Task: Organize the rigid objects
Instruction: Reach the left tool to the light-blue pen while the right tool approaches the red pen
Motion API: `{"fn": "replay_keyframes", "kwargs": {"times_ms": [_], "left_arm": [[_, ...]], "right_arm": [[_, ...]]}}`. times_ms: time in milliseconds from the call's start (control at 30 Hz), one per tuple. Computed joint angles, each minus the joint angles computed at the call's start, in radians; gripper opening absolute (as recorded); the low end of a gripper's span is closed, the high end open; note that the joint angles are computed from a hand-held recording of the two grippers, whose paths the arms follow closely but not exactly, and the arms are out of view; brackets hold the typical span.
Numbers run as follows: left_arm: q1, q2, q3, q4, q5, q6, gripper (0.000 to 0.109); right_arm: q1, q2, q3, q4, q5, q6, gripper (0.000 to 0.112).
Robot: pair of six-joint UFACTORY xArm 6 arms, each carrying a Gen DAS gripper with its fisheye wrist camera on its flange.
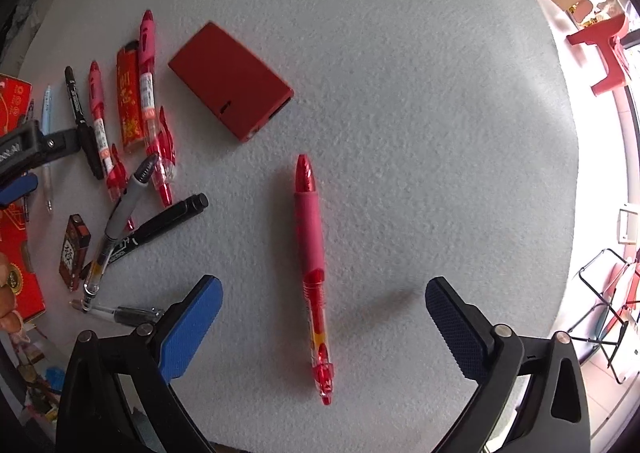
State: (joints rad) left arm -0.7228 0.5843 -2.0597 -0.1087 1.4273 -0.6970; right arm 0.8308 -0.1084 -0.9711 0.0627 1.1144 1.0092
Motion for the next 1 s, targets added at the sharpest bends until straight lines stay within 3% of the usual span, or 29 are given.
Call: {"fn": "replay_keyframes", "kwargs": {"times_ms": [133,267,367,567,1000], "left_arm": [[-0.027,-0.131,0.214,0.004,-0.126,-0.017,0.103],[-0.050,-0.225,0.349,-0.018,-0.185,-0.035,0.103],[-0.072,-0.219,0.322,-0.035,-0.186,-0.062,0.103],[-0.063,-0.143,0.181,-0.023,-0.111,-0.063,0.103],[-0.085,-0.159,0.202,0.064,-0.183,-0.090,0.103]], "right_arm": [[-0.007,0.022,0.004,-0.029,-0.058,0.006,0.100],[0.019,0.027,-0.003,-0.017,-0.062,0.010,0.103],[-0.009,0.016,0.001,-0.008,-0.015,-0.031,0.103],[-0.002,0.040,-0.021,-0.025,-0.019,-0.015,0.103],[-0.008,0.008,-0.002,-0.014,0.003,-0.040,0.103]]}}
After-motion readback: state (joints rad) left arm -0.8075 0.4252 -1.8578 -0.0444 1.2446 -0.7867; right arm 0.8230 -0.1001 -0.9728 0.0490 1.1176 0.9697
